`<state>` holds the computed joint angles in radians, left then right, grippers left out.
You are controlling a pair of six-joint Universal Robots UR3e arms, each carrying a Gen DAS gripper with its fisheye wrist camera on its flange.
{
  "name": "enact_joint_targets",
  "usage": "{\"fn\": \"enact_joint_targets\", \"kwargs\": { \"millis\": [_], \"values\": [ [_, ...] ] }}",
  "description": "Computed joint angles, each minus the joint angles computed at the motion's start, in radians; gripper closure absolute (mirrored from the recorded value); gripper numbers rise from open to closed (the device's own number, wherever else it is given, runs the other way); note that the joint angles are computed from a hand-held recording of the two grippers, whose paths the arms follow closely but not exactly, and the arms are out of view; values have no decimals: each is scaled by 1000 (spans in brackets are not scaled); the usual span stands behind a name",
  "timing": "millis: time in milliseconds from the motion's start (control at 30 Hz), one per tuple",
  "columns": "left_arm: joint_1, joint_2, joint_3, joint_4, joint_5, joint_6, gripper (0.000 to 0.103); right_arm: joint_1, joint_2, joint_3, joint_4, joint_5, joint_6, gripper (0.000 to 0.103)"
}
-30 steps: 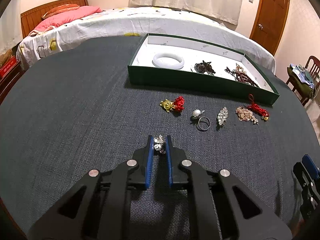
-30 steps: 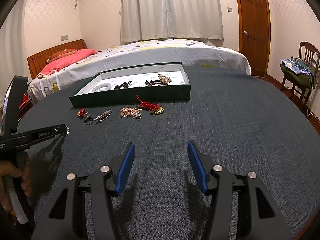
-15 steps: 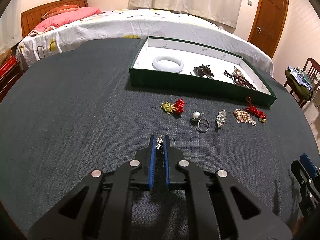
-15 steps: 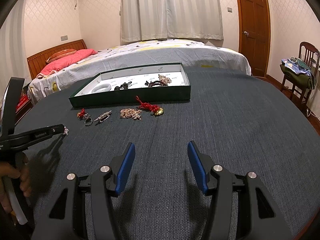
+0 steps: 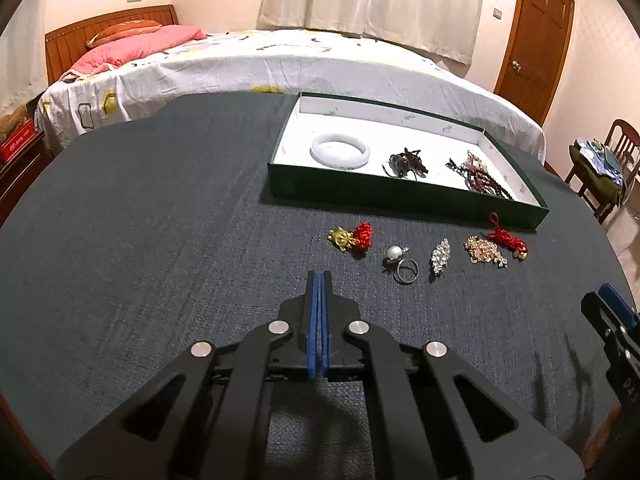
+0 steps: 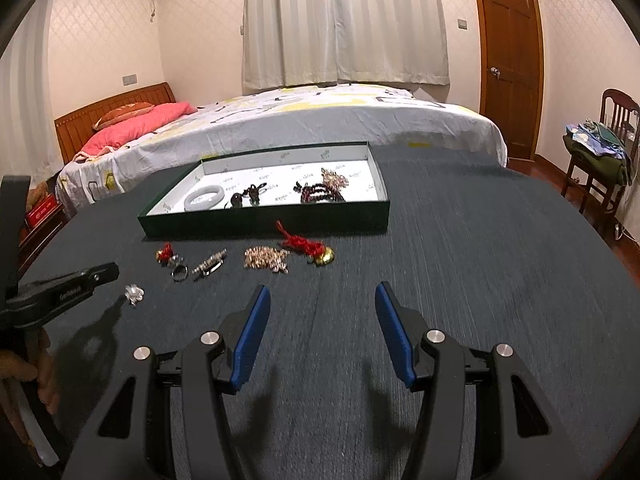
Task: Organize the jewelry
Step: 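Hold the flower brooch in the left tool while the right tool moves toward the red tassel pendant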
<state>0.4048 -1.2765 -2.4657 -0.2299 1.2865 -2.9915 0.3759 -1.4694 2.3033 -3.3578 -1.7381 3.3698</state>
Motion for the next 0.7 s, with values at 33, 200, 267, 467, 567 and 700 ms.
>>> {"fn": "enact_joint_targets", "kwargs": {
  "millis": [33,200,267,467,567,700],
  "values": [
    [4,-1,1,-4,-4,3,101,0,1,-2,1,1,0,49],
    [24,-8,11,-66,-43,19,100,-1,8,-3,11,11,0,49],
    [24,-7,7,-61,-45,7,90,-5,7,2,12,18,1,49],
    [-3,-10,0,-44,-30,10,55,-16,6,14,10,29,5,49],
    [-26,-33,7,-41,-9,14,58,-14,3,17,9,27,7,49],
    [-43,-63,12,-40,8,23,74,-13,8,18,2,26,6,49]
  ]
}}
